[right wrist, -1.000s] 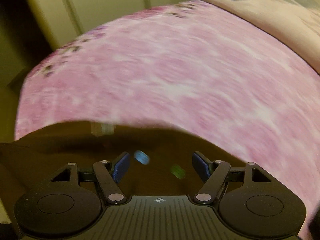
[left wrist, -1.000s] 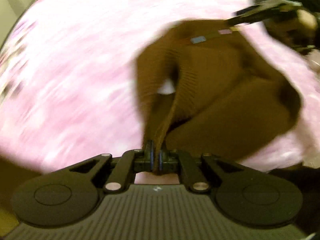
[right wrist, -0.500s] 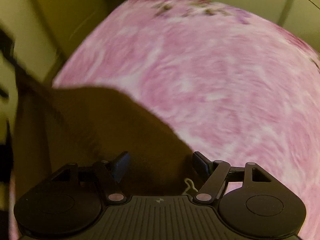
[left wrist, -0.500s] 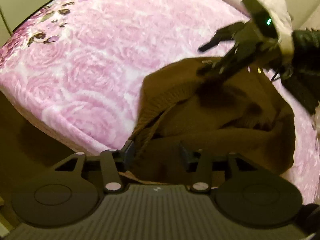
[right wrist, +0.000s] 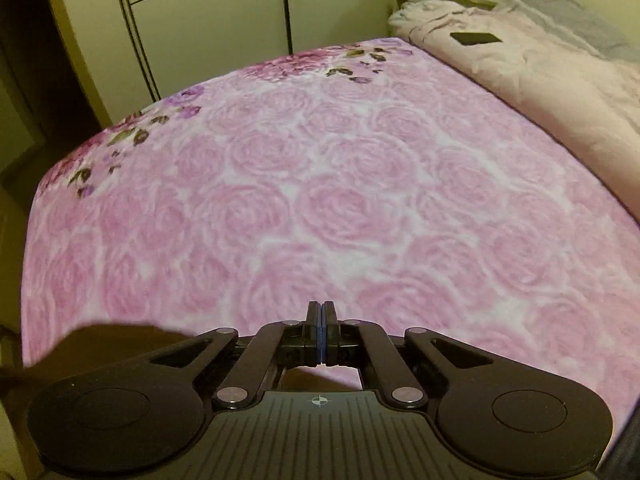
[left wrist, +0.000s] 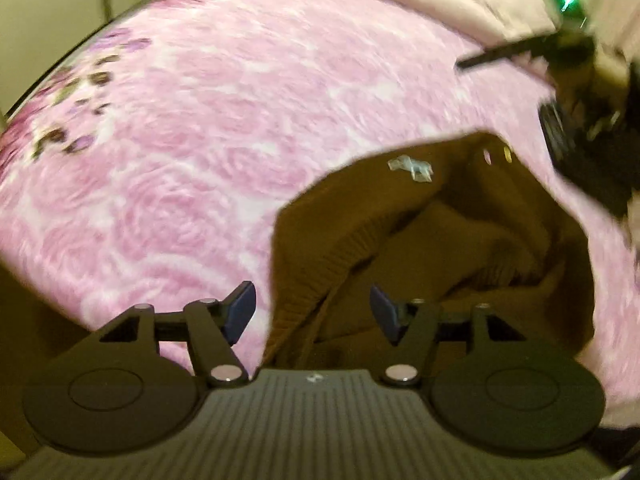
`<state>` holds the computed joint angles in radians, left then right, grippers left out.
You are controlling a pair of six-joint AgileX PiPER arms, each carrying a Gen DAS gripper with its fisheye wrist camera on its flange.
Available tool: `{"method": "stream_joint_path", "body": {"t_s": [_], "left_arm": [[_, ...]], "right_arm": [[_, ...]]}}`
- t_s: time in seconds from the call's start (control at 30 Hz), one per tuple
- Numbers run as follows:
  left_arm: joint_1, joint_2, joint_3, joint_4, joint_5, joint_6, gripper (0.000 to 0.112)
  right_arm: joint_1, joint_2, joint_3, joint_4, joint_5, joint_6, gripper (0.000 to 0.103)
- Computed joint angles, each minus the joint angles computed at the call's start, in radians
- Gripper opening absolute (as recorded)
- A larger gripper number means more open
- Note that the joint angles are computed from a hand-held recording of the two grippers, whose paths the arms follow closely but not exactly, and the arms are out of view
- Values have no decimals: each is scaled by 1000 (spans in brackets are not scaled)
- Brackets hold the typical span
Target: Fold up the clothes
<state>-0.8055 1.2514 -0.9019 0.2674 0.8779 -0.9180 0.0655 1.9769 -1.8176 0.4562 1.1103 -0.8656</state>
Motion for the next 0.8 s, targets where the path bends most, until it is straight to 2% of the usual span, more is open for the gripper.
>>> {"method": "stream_joint_path", "body": {"t_s": [0.03,0.07,0.13,0.2,0.33,0.5,0.53,0.63,0.67,0.8], "left_arm": [[7,29,-5,-19,-7,48,58],[14,60,-11,-37,-12,97,55],[13,101,-15,-48,-29,154,53],[22,133,-31,-55,-61,217,53],[86,225,-106,-88,-118,389,53],[185,441,-252,-213,-177,708,52],[201,492,-293,-249,-166,776,49],[229,616,-418,-330,-110,955,21],[231,653,-467,-340,-78,994,4],[249,692,-564,-304,-33,1012,2]], "right_arm": [[-9,-34,62,-4,-11,-40,0],[-15,-64,129,-6,-26,-79,8],[-24,-114,257,-7,-63,-151,81],[-34,-171,393,6,-98,-227,82],[-78,-303,631,-62,-168,-249,82],[-293,-406,777,-141,-188,-146,82],[-349,-410,785,-151,-181,-116,82],[-469,-406,787,-142,-129,-85,82],[-504,-404,789,-137,-110,-86,82],[-600,-402,810,-68,-85,-128,82]]}}
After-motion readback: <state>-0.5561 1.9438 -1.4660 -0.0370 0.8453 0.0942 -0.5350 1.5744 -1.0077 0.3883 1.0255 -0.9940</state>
